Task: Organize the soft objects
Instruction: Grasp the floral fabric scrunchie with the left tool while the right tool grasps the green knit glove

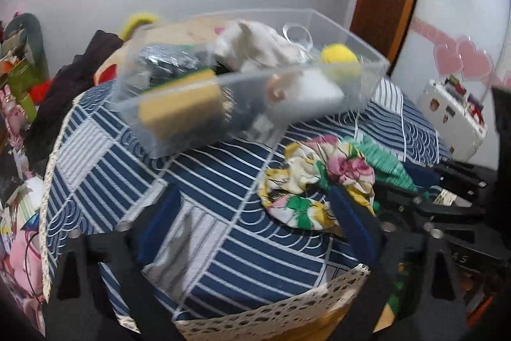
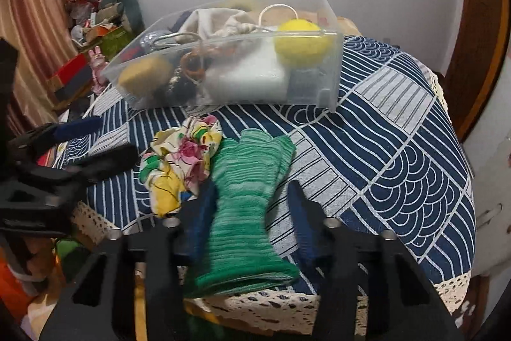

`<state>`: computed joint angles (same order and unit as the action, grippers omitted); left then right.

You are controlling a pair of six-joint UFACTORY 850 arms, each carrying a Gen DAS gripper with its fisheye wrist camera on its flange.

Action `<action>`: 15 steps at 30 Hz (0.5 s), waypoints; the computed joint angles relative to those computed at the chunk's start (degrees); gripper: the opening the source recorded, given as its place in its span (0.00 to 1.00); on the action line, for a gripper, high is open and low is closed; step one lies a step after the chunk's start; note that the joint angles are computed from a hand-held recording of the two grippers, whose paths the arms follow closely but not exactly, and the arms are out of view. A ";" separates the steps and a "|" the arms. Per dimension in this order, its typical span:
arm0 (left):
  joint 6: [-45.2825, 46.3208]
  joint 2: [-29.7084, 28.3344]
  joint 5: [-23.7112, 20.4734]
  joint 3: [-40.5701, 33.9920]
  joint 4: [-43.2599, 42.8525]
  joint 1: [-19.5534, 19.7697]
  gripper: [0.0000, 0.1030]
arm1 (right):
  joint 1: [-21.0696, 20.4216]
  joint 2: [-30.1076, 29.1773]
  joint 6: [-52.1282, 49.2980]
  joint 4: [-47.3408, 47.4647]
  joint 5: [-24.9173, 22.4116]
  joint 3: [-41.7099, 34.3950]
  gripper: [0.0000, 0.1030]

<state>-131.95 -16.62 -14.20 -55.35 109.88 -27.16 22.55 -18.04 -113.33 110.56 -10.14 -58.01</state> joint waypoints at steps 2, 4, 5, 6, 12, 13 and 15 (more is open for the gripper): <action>7.02 -1.90 1.15 -1.80 -6.65 -0.01 0.76 | 0.31 0.61 -5.50 5.38 0.14 0.72 0.20; 8.29 -3.20 2.36 -2.85 -7.80 0.32 0.66 | 0.37 1.16 -11.21 11.09 0.27 1.25 0.16; 7.55 -3.72 2.79 -3.15 -7.00 0.45 0.62 | 0.41 1.42 -14.93 14.95 0.37 1.59 0.16; 4.77 -3.77 1.43 -2.84 -4.17 0.15 0.57 | 0.45 1.52 -18.59 18.97 0.43 1.73 0.15; -6.38 -2.12 1.26 -0.68 7.44 0.29 0.16 | -0.08 2.41 -27.21 28.93 -0.13 2.43 0.14; -6.85 -1.81 1.24 -0.39 7.80 0.32 0.15 | -0.08 2.65 -28.90 30.78 -0.28 2.59 0.14; -10.01 -0.56 0.63 0.94 10.82 0.45 0.13 | -0.07 3.08 -31.82 33.87 -0.56 2.85 0.14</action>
